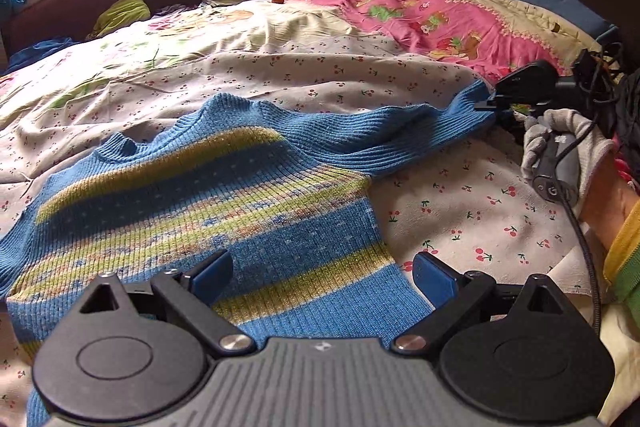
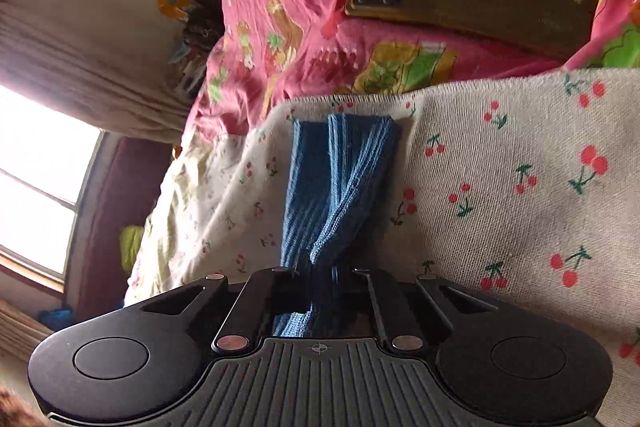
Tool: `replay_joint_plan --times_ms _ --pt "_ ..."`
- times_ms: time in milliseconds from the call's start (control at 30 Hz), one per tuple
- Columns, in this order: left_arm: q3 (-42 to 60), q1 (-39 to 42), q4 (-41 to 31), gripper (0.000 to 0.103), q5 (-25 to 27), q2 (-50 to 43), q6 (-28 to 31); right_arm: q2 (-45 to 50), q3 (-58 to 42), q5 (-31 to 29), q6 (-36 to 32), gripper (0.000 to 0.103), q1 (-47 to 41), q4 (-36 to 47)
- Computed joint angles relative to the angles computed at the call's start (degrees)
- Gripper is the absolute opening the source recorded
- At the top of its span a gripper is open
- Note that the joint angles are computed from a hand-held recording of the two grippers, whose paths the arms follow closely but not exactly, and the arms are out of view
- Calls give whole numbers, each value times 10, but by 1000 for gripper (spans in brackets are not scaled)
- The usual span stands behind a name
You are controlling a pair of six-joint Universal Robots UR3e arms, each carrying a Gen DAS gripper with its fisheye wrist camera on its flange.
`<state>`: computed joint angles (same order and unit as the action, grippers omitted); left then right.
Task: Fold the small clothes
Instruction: 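Grasp the sweater sleeve cuff with the right gripper and lift it, then carry the held sleeve across the sweater body and lay it down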
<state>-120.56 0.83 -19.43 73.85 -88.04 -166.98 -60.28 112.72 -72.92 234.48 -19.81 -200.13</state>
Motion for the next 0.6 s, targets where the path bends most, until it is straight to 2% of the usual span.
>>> replay_joint_plan --times_ms 67,167,267,367,433,533,600 --pt "-12 15 2 103 -14 12 1 -34 20 0 5 8 -4 -29" --pt "-34 38 2 103 -37 36 0 -74 -7 -11 -39 8 26 -8" --pt "-65 77 -11 103 -65 77 9 -74 -98 -31 -123 8 101 49" --pt "-109 143 -48 103 -97 144 41 -25 -230 -28 -196 8 189 119" --pt "-140 200 -83 103 -116 198 72 19 -321 -2 -255 8 243 178" --pt "-174 300 -167 103 -151 280 127 107 -469 24 -418 9 336 296" --pt "-190 360 -220 103 -170 323 161 164 -550 15 -500 12 390 388"
